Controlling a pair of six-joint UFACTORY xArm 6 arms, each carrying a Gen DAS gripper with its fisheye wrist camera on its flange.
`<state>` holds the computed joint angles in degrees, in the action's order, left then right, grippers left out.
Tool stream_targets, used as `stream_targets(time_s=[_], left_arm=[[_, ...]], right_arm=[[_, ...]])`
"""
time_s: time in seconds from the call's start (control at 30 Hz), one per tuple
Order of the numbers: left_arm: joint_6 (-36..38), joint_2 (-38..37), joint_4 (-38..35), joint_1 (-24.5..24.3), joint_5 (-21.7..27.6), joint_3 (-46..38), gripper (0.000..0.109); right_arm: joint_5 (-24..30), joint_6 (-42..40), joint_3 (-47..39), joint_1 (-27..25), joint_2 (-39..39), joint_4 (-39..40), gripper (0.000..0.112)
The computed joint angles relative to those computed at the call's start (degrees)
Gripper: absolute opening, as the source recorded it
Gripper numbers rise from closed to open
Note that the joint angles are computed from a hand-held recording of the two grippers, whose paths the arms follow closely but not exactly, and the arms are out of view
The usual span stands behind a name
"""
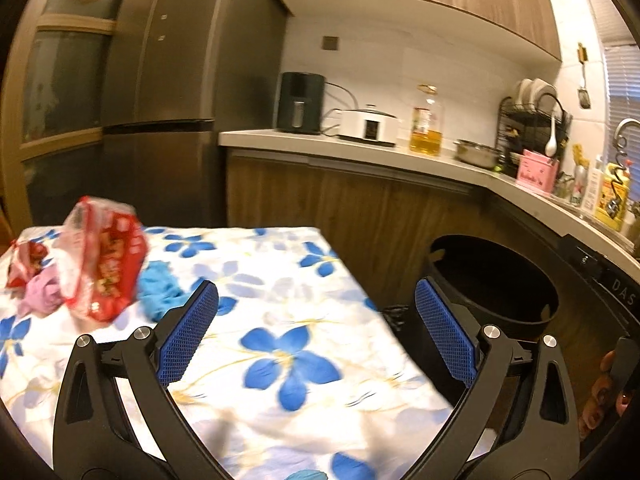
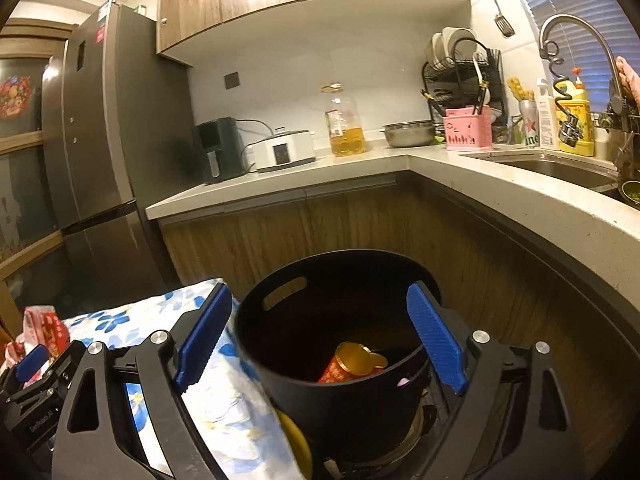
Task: Collect trash
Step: 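Move both open grippers back over the trash on the table, then grasp the red-and-white snack bag with the left gripper while the right grasps the blue glove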
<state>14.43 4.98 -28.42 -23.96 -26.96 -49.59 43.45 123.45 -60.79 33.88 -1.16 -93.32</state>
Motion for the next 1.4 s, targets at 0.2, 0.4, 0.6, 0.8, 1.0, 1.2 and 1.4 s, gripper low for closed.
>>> stream_targets(time_s=[0.2, 0.4, 0.6, 0.8, 1.0, 1.2, 1.4], left_arm=[[1.31, -3.47, -1.84, 2.86, -2.38, 4.66, 0.097], [2.02, -6.68, -2.49, 7.1, -3.87, 8.61, 0.097], [-0.76, -8.77, 0.88, 12.95, -4.47, 11.53, 0.097], [-4.0, -9.58, 5.01, 18.59, -4.69, 13.07, 0.097], [-5.93, -9.75, 7.38, 22.47, -4.93, 13.6, 0.097], [-8.97, -8.34, 11.63, 26.22, -4.72, 12.28, 0.097], [-14.6, -5.47, 18.12, 29.29, -4.54, 9.68, 0.097]], right_arm=[[-0.63, 0.29, -2.8, 2.66, 2.68, -0.18, 0.087], [-2.08, -1.19, -9.11, 5.45, 8.45, 0.04, 0.087], [-5.0, -4.7, -18.14, 7.53, 16.56, 1.28, 0.087], [-9.24, -9.97, -28.05, 8.6, 25.47, 4.11, 0.086], [-12.35, -15.09, -38.26, 9.21, 34.21, 7.86, 0.086], [-15.28, -26.69, -50.61, 8.66, 44.07, 19.06, 0.076], [-16.74, -38.92, -60.71, 8.29, 51.68, 32.32, 0.063]])
